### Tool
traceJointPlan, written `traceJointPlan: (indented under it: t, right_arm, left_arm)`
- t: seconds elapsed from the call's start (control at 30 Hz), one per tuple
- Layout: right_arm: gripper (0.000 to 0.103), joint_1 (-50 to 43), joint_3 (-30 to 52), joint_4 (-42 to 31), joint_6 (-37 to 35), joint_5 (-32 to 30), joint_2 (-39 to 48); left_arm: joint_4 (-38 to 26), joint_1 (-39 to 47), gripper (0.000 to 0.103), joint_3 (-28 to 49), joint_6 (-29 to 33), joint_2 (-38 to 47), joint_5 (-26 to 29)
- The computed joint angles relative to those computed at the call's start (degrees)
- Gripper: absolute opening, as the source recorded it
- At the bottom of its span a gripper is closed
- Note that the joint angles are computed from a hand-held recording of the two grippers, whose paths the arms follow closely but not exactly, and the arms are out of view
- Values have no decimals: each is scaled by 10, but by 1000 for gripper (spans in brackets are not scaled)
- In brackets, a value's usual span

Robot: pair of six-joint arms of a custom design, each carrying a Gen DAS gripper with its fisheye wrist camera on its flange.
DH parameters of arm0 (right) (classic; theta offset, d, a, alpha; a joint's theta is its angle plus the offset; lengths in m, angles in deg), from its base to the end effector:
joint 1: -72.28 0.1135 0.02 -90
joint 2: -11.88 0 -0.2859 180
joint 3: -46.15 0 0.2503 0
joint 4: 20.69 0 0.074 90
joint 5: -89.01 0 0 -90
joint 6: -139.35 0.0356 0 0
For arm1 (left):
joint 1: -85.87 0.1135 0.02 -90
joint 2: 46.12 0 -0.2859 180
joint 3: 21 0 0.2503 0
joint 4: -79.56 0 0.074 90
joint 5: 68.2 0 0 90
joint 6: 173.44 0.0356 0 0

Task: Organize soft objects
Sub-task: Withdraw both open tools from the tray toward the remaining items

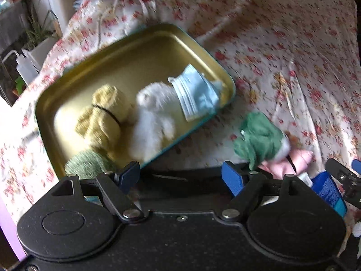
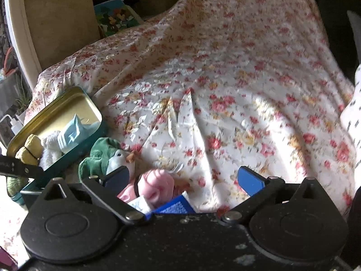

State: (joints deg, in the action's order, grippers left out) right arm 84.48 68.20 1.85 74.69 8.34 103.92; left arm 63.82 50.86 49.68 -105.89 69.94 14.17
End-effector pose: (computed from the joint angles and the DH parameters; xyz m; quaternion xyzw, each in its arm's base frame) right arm 0.1866 0.0344 0.0836 0.1356 0.9193 0.0446 0.3668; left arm 0.3092 -0.2108 0.0965 0.0892 0.9623 -0.0631 0.2492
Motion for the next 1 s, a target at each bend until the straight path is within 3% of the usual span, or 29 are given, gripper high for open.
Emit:
traceJointPlan:
  t: [0.23,0.5,0.67,0.8,0.87,1.0]
  right_arm:
    - [103,20,-9,-4,-25,-31,-23]
    - [103,130,7,-24,-60,37,-8]
    - [103,165,-3,-28,-70,48,-23]
    - [103,163,-11,-25,-69,40,-36]
    - [103,157,-17,-26,-67,34,-49]
    - [103,160,-38,-28,-55,37,-86]
  left_arm:
    - [4,-16,76,-6,6,-4,-19]
    - [50,-12,76,-89,-27,-36,-26]
    - [78,-31,76,-158,-70,-55,-57]
    - [86,-70,76,-203,-103,-91,-116]
    - [88,-91,82,-224,-119,-104,-139]
    - [99,-109,82,-253,-134,-109,-141]
